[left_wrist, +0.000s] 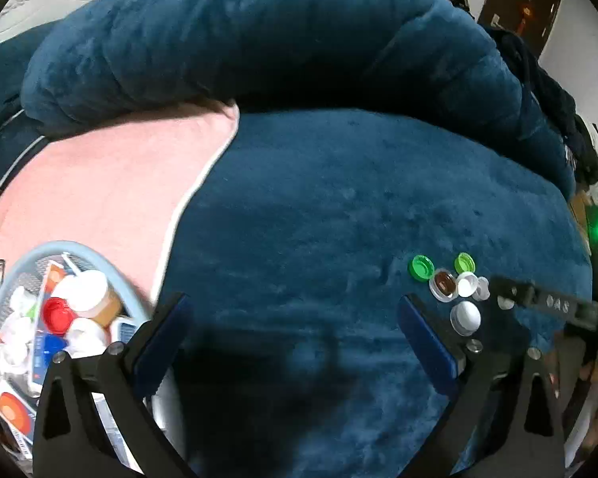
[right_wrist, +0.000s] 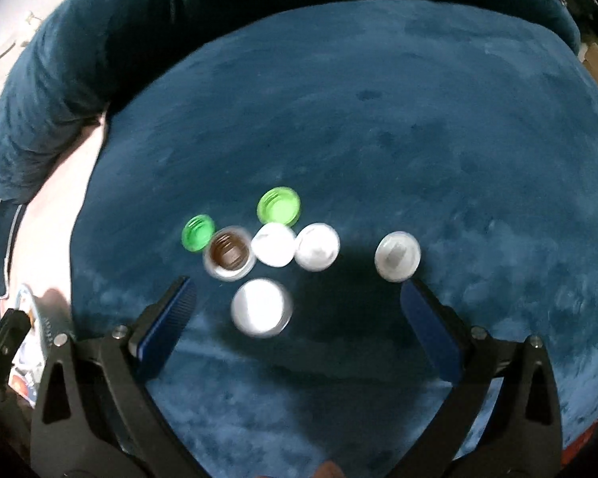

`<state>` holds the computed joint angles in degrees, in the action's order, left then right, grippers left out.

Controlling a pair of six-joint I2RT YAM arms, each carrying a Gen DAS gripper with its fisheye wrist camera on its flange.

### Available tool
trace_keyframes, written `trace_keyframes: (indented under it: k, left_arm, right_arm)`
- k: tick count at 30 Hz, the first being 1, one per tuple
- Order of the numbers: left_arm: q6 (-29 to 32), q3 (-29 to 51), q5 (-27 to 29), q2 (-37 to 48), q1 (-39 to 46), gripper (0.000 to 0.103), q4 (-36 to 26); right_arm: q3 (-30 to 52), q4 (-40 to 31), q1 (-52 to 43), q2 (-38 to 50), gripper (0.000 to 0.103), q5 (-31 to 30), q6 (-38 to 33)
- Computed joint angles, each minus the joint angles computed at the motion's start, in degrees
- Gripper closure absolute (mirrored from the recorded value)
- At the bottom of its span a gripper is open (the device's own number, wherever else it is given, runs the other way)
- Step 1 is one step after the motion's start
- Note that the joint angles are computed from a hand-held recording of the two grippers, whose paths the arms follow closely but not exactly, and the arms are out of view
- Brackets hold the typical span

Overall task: Organize objects
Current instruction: 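Move both grippers back toward the remaining caps, then grasp the large white lid with the right gripper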

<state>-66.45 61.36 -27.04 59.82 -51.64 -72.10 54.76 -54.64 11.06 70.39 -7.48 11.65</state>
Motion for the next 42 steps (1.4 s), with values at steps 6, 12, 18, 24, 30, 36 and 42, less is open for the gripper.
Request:
trace_keyframes:
  k: [6,12,18,24,30,36,42]
  left_arm:
    - [3.21,-1.12,1.85,1.66,0.15,0.001,2.74]
    - [5.64,-1.37,1.10,2.91,-0.62,0.001,2.69]
    - [5.42,-2.26,2.39,1.66,-0.70,0.001,3.39]
    - [3.86,-2.54,1.65,0.18,-1.57,0.001,3.24]
    - [3.46,-2.38,1.77,0.23,-1.61,0.001,2.72]
    - [4.29,-3.56,2.35,-0.60,-0.56,0.001,2.48]
    - [4.43,-4.12,3.63,-2.19,0.64,0.001,3.77]
  right_arm:
    - [2.42,5.01,2.50,6.82,0.000,6.55,-1.78]
    - [1.92,5.21,6.60,8.78,0.000,7.78,-3.42]
    - [-1.77,3.71,15.49,8.03,0.000,17.57,-8.64]
    - [-3.74,-0.48,16.42,-0.07,0.000,16.58,-11.95]
    - [-3.48,4.40,11.21,0.55,0.000,16.12,-7.62]
    - [-4.36,6.73,21.06,7.46,0.000,25.86,-6.62]
    - [-5.11,-2.91,27.71,-2.75,0.000,20.60,-15.02]
